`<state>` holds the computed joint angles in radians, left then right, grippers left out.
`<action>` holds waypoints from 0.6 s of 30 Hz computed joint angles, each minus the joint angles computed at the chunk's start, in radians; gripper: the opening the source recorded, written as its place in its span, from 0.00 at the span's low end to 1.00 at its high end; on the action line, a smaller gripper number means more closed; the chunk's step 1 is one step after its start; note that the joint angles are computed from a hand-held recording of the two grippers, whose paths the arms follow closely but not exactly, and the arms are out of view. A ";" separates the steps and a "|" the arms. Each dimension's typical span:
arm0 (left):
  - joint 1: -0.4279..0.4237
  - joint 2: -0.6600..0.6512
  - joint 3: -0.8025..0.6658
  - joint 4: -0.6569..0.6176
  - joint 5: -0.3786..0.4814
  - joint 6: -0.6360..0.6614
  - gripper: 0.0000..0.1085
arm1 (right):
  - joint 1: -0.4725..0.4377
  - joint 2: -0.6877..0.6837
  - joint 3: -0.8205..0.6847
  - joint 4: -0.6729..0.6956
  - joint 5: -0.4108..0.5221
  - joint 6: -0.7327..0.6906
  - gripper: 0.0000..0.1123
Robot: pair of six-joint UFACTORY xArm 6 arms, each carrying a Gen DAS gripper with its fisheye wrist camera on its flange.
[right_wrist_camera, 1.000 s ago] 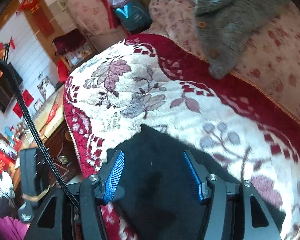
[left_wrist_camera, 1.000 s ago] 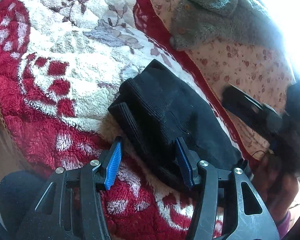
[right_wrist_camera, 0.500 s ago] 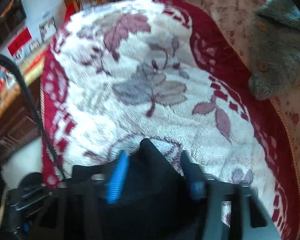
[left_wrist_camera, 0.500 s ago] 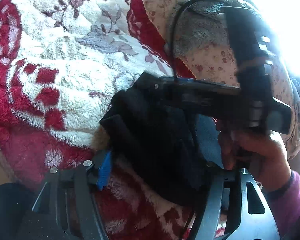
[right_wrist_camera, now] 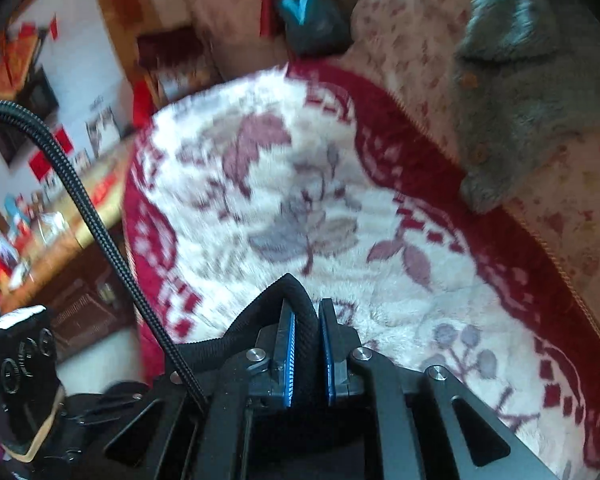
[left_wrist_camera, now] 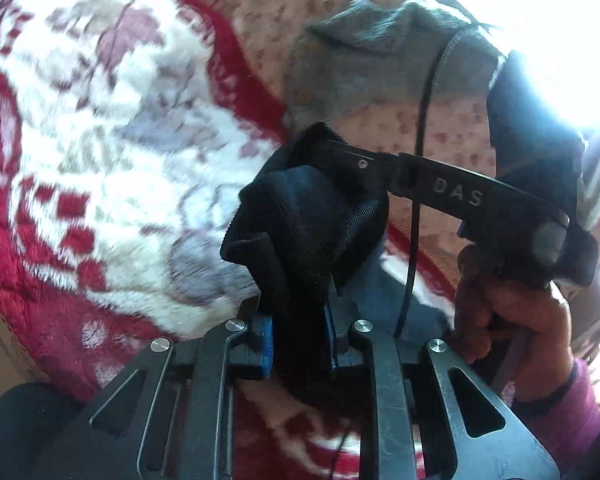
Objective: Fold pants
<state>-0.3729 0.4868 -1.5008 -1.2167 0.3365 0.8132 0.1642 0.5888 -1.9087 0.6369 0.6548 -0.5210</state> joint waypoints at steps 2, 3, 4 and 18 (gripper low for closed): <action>-0.016 -0.040 0.016 -0.050 0.009 0.066 0.16 | -0.013 -0.089 0.106 0.082 -0.052 -0.043 0.09; -0.021 -0.051 0.019 -0.063 0.016 0.086 0.16 | -0.020 -0.132 0.156 0.126 -0.074 -0.064 0.09; -0.030 -0.067 0.026 -0.078 0.022 0.109 0.16 | -0.028 -0.164 0.191 0.160 -0.083 -0.080 0.09; -0.230 -0.150 0.036 -0.074 0.074 0.259 0.16 | -0.258 -0.693 0.765 0.708 -0.139 -0.395 0.09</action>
